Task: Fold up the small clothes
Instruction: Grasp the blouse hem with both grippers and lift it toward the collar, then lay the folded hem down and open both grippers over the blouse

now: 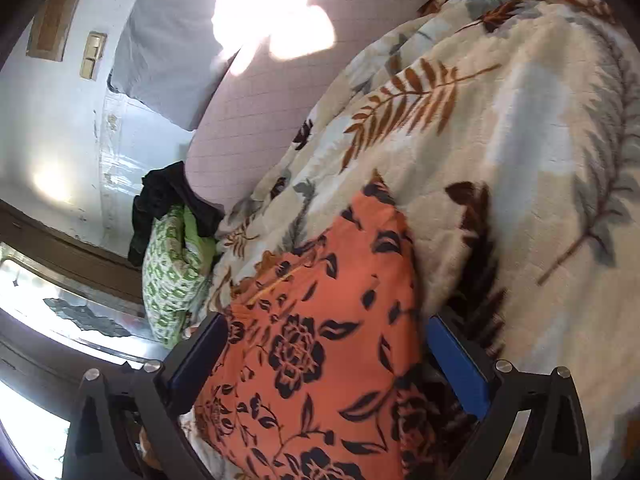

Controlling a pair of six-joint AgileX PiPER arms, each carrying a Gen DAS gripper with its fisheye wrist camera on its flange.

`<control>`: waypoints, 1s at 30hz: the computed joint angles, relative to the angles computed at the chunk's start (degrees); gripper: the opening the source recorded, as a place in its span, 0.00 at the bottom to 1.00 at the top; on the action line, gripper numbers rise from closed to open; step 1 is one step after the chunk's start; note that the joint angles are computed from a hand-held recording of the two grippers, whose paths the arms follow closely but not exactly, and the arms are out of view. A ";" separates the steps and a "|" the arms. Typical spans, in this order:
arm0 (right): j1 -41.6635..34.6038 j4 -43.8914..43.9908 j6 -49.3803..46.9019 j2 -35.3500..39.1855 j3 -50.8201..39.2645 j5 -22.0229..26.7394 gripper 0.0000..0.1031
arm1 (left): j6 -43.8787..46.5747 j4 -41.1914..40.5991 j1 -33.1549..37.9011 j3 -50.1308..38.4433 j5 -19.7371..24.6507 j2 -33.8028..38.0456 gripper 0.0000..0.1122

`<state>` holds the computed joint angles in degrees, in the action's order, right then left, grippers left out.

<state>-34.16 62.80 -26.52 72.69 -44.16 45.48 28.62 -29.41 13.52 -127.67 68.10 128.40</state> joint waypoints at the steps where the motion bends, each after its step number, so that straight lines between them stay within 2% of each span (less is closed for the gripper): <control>1: -0.34 -2.24 0.82 -3.46 1.79 0.34 0.98 | 3.80 -1.71 1.93 5.33 -0.03 -3.19 0.76; 3: -1.50 -7.44 4.79 -9.41 4.84 1.98 0.98 | 11.68 -4.67 4.86 15.16 -0.03 -8.95 0.76; 6: -4.58 -8.81 7.07 -16.40 10.46 8.01 0.97 | 18.80 -6.70 7.19 27.66 -0.07 -16.01 0.76; 7: -3.53 -9.50 8.12 -18.63 12.26 8.26 0.97 | 19.62 -6.81 7.24 30.53 -0.07 -17.58 0.77; 9: 2.71 -12.29 12.07 -20.22 13.89 3.90 0.97 | 20.10 -5.64 5.59 34.89 -2.61 -19.22 0.77; 12: 8.51 -15.83 14.85 -16.42 12.32 -2.55 0.97 | 17.67 -3.17 2.79 36.51 -7.73 -18.51 0.77; 14: 9.75 -18.60 15.77 -12.10 9.28 -5.18 0.96 | 14.32 -2.01 1.66 34.19 -6.65 -16.16 0.77; 16: 9.77 -16.83 11.80 -6.98 6.60 -5.72 0.94 | 15.44 -2.48 0.80 34.22 -7.16 -15.09 0.77; 18: 11.87 -18.91 12.68 -1.23 3.76 -6.13 0.80 | 15.32 -0.94 -0.84 36.00 -10.99 -15.66 0.72; 19: 13.32 -21.41 14.65 0.24 2.48 -6.77 0.76 | 15.41 0.12 -1.78 35.98 -11.32 -15.86 0.55; 20: 14.46 -24.15 17.21 1.17 1.11 -6.57 0.62 | 15.28 0.96 -2.52 35.55 -10.87 -16.09 0.38; 21: 14.52 -24.60 17.66 2.11 -0.45 -4.88 0.38 | 14.80 2.10 -3.42 35.41 -11.20 -16.61 0.27; 22: 14.67 -24.65 18.02 2.81 -1.62 -3.25 0.30 | 14.21 3.26 -4.40 34.19 -10.17 -16.53 0.17; 25: 17.23 -29.85 22.52 2.75 -4.89 -1.45 0.24 | 8.69 6.34 -6.11 28.51 -7.11 -14.71 0.16; 30: 13.92 -25.74 22.40 -4.01 -7.21 3.88 0.21 | 9.99 1.34 -3.13 26.12 -1.68 -19.67 0.16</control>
<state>-20.24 37.06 -4.12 68.68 -51.37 49.36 38.61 -28.07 10.39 -101.55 66.43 108.73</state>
